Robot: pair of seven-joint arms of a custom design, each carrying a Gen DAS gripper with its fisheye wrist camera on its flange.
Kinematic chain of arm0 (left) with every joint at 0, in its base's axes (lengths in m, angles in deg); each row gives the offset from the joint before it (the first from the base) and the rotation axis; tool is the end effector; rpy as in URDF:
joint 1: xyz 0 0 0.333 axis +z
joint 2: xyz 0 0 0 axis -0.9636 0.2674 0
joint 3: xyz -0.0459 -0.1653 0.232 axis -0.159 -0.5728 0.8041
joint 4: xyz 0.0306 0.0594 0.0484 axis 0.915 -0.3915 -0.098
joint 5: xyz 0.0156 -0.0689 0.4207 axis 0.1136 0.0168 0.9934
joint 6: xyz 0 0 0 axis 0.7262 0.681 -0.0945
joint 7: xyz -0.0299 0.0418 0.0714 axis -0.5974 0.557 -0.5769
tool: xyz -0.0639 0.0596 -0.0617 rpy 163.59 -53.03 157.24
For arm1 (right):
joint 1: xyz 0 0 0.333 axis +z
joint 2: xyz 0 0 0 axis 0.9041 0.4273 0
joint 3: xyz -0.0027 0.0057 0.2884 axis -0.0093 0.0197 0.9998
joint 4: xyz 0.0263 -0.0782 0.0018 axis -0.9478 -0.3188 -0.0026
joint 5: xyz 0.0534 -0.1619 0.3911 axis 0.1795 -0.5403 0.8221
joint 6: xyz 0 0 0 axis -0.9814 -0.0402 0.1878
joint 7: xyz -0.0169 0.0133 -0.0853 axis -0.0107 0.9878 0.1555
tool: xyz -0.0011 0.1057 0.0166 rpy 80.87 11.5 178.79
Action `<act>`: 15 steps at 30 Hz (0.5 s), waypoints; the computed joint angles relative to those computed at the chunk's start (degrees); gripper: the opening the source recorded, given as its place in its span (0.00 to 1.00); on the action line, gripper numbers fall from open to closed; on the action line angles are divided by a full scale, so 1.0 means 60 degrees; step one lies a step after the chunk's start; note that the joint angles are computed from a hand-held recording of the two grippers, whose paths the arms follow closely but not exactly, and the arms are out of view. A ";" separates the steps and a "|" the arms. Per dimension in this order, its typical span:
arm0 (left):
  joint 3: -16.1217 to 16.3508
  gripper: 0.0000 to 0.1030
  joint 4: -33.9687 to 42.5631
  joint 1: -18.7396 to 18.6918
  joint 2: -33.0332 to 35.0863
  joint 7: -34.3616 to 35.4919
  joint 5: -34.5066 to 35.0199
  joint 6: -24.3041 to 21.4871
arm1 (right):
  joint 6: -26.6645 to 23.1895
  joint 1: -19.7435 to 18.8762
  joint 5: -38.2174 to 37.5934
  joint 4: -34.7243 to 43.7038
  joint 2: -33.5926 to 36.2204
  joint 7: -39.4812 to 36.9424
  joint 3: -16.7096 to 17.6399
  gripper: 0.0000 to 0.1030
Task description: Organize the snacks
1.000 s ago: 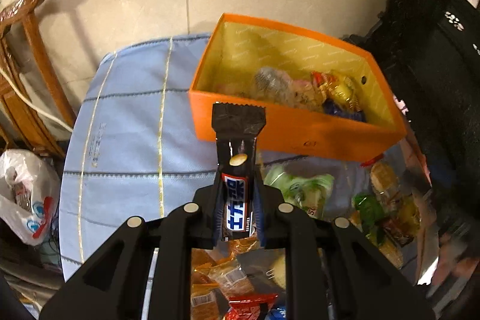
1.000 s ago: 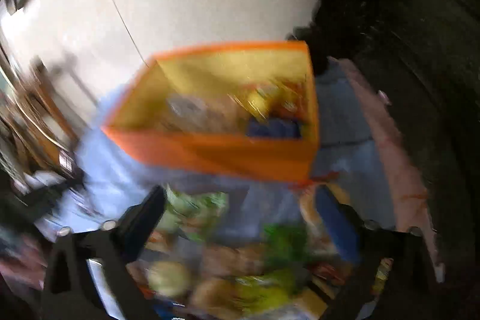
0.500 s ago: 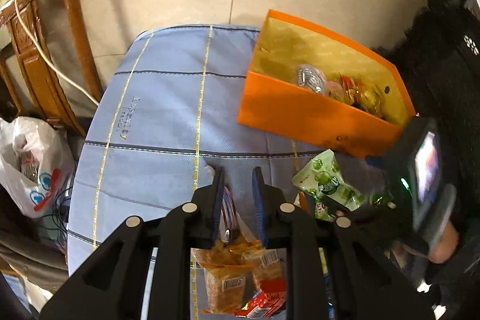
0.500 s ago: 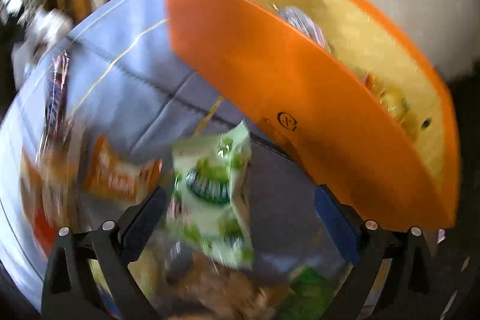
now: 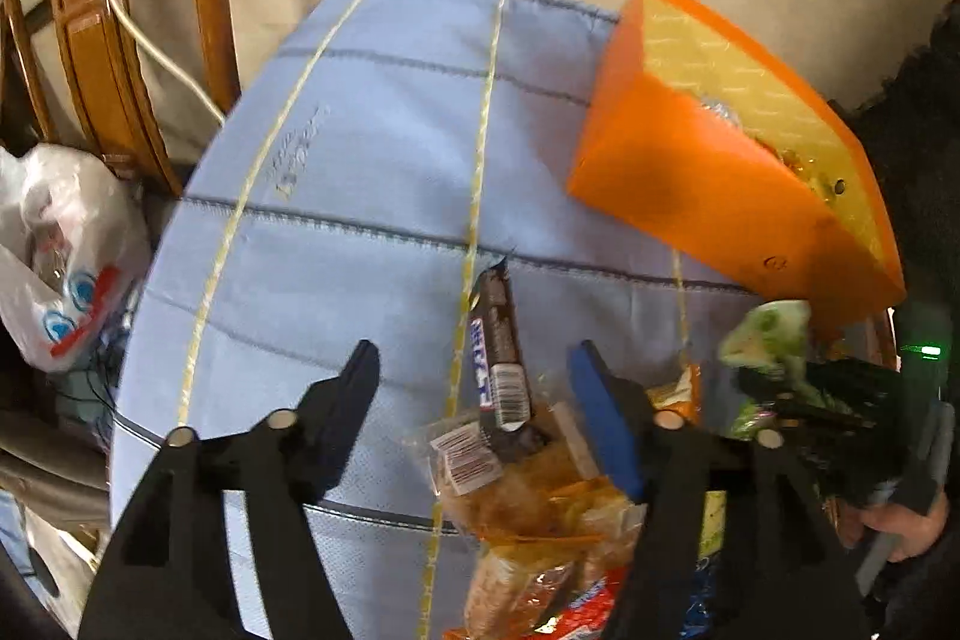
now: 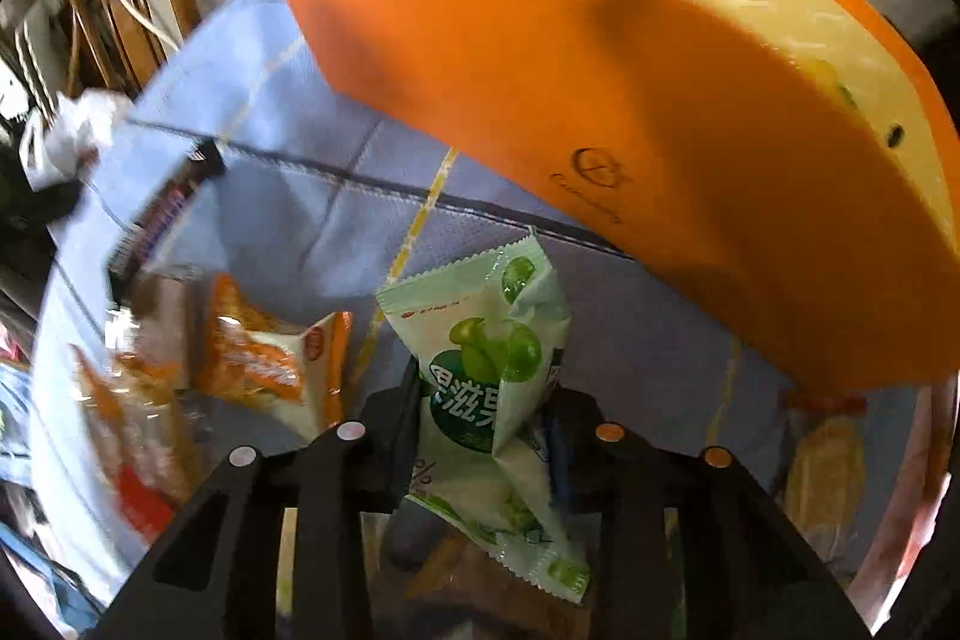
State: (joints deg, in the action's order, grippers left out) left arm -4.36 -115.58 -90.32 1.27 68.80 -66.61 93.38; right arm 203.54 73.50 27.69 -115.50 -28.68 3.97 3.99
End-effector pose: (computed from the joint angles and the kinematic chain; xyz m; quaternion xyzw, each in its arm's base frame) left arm 0.3776 -0.2064 0.4111 -0.7561 0.6187 -0.1867 0.1028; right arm 0.4391 0.0491 0.3971 -0.8075 0.5694 -0.0662 0.1390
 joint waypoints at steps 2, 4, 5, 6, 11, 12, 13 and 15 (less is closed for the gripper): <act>-0.0078 0.74 0.0120 0.0032 0.0303 0.0112 0.0146 -0.0001 | -0.0204 0.0015 0.0360 -0.0163 -0.0420 -0.0222 -0.0325 0.34; -0.0413 0.78 0.0564 0.0177 0.0921 0.0138 0.0683 -0.0207 | -0.0497 -0.0002 0.0797 -0.0275 -0.0907 -0.0330 -0.0567 0.34; -0.0470 0.81 0.0761 0.0186 0.1247 0.0213 0.0864 -0.0218 | -0.0559 -0.0002 0.1007 -0.0186 -0.0940 -0.0410 -0.0696 0.34; -0.0526 0.83 0.1047 0.0220 0.1709 0.0287 0.1062 -0.0275 | -0.0671 -0.0042 0.1181 -0.0183 -0.1087 -0.0479 -0.0803 0.34; -0.0023 0.29 0.1588 0.0046 0.3058 0.0646 0.0517 -0.0044 | -0.1010 -0.0408 0.1496 -0.0197 -0.1894 -0.0191 -0.0781 0.34; 0.0101 0.16 0.1485 -0.0002 0.2958 0.0752 0.0203 0.0166 | -0.0984 -0.0434 0.1517 -0.0198 -0.1983 -0.0034 -0.0699 0.34; 0.0291 0.16 0.1483 -0.0147 0.2941 0.1162 -0.0260 0.0174 | -0.1030 -0.0499 0.1532 -0.0247 -0.2161 0.0020 -0.0751 0.34; 0.0170 0.16 0.1369 -0.0067 0.2748 0.1131 -0.0212 0.0224 | -0.1130 -0.0672 0.1535 -0.0336 -0.2518 0.0212 -0.0824 0.34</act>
